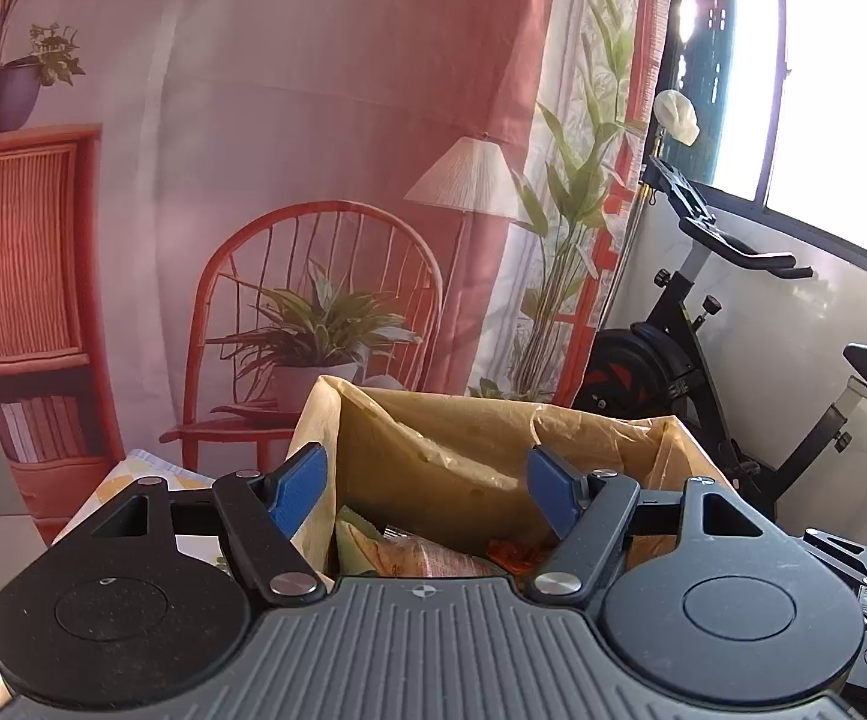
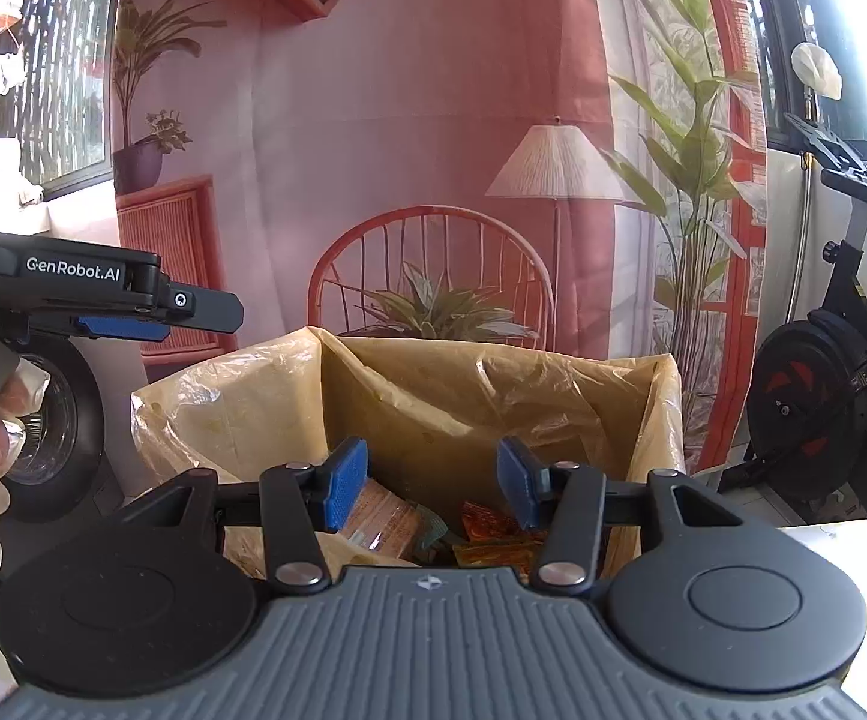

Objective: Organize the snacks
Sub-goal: 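Open both tools to drop the packets into the tan box, then move both tools back down to the snacks on the table, then grasp the green cracker bag with the right tool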

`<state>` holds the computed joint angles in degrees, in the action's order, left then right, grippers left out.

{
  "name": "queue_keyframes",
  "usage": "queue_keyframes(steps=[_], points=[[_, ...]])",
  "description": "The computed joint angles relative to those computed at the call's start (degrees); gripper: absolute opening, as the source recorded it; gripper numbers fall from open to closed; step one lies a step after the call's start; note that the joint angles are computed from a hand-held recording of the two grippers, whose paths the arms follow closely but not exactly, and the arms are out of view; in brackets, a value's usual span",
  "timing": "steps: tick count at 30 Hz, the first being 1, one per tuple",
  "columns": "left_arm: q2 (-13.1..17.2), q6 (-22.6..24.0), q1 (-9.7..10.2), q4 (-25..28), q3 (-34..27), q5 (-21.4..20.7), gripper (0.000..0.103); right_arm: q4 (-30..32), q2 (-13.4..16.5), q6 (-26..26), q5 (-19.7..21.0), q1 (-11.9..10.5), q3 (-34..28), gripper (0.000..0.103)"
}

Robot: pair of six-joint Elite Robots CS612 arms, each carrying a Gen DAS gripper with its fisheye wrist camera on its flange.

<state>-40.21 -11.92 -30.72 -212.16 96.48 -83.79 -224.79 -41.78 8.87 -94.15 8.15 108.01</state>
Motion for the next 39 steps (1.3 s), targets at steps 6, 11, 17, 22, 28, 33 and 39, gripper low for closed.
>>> queue_keyframes(steps=[6, 11, 17, 22, 28, 33, 39], points=[[-2.38, 1.08, 0.09, -4.99, 5.58, 0.37, 0.075, -3.77, -0.99, 0.28, 1.26, 1.08, 2.21, 0.062], [-3.88, 2.80, 0.30, -8.33, 11.02, 0.84, 0.075, -5.81, -1.28, 1.39, 2.37, 2.15, 3.61, 0.067], [-4.14, 2.20, 1.27, -9.01, 15.06, 1.12, 0.075, -7.34, -0.01, 3.88, 2.92, 3.59, 4.45, 0.073], [-3.38, 0.38, 2.33, -8.12, 17.22, 2.18, 0.075, -7.40, 1.38, 6.68, 1.88, 4.38, 5.28, 0.073], [-1.74, -1.80, 3.05, -7.45, 18.92, 3.93, 0.075, -3.82, 2.43, 4.62, 0.62, 4.28, 7.24, 0.073], [-0.40, -4.03, 3.52, -6.22, 19.09, 4.07, 0.075, 0.64, 2.93, 3.00, -4.22, 4.30, 8.46, 0.082], [0.31, -4.57, 3.65, -5.27, 18.47, 3.92, 0.075, 3.78, 3.70, 1.09, -12.48, 4.47, 8.18, 0.093]])
